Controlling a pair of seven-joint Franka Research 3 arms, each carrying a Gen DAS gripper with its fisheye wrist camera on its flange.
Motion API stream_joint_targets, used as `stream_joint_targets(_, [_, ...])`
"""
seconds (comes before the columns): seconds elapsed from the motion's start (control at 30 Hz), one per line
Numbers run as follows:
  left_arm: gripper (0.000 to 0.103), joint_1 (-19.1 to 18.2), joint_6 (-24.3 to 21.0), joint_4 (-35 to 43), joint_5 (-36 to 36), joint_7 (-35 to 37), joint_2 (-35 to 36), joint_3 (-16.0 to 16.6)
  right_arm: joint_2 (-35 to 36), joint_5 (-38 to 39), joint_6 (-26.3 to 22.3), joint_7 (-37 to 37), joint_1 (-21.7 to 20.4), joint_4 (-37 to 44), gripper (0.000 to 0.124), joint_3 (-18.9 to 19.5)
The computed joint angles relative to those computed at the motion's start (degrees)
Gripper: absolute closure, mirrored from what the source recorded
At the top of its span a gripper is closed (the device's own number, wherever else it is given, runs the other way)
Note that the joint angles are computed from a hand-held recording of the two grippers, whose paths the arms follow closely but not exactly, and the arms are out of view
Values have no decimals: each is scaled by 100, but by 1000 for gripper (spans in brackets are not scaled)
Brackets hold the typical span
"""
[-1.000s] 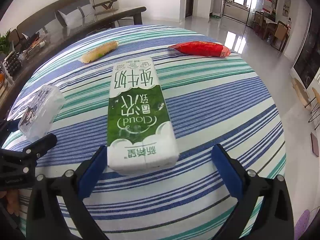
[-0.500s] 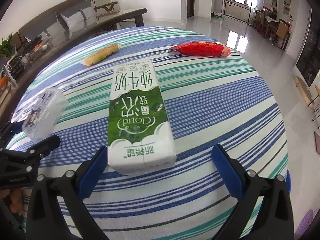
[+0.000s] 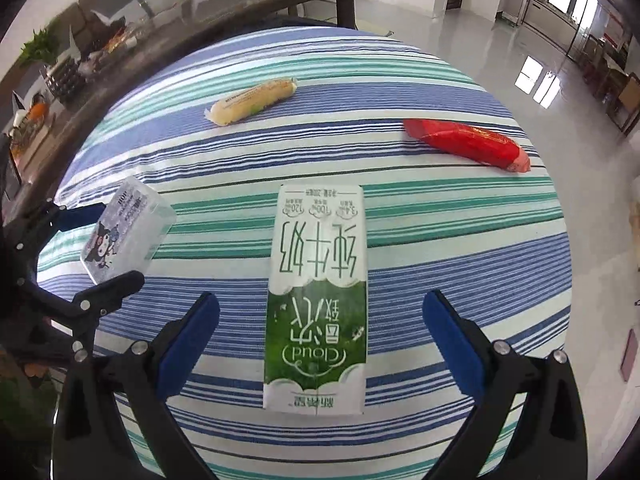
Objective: Collect trash
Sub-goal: 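Carry the box and carton over the blue wastebasket and open both tools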
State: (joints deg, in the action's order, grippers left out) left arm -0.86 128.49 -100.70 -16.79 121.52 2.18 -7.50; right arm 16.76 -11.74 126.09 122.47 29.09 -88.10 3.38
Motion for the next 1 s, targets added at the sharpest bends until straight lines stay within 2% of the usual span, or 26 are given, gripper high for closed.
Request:
stream_joint_targets(0.07, [27,-11,-104,120,184,-122,85,-3,90,117,-150,-102,-34,157,42,16])
stream_joint_targets(0.1, [36,-13,-156,176,273,-206,125,-5,74,133,-222,-107,-28,151,66,14])
stream_joint_targets(0.13, [39,-6,-225,228,291,-243,160,-9,24,187,-216,-102,-45,78,76,14])
stream_joint_targets(0.27, [40,-3,-76,36,291,-305,5,-28,-632,328,412,52,-169,-779,76,35])
stream_joint_targets(0.4, [40,-55,-158,-158,-297,-112,-316,-23,-1504,412,1092,159,-392,-1777,76,118])
stream_joint_targets(0.53, [40,-332,-253,-284,-932,37,-646,-65,-2597,404,1498,332,-797,-2891,76,198])
stream_joint_targets(0.63, [40,-656,-241,-415,-1261,93,-884,-151,-3504,258,1541,525,-1229,-3751,76,250])
stream_joint_targets(0.77, [40,-1172,-283,-448,-1609,80,-986,-327,-4577,90,1300,685,-1936,-4767,76,300])
stream_joint_targets(0.93, [40,-1763,-109,-305,-1416,-247,-706,-708,-5461,218,1239,623,-2673,-5825,76,289])
stream_joint_targets(1.0, [40,-1973,-19,-238,-1307,-402,-514,-862,-5696,284,1359,596,-2910,-6223,76,275])
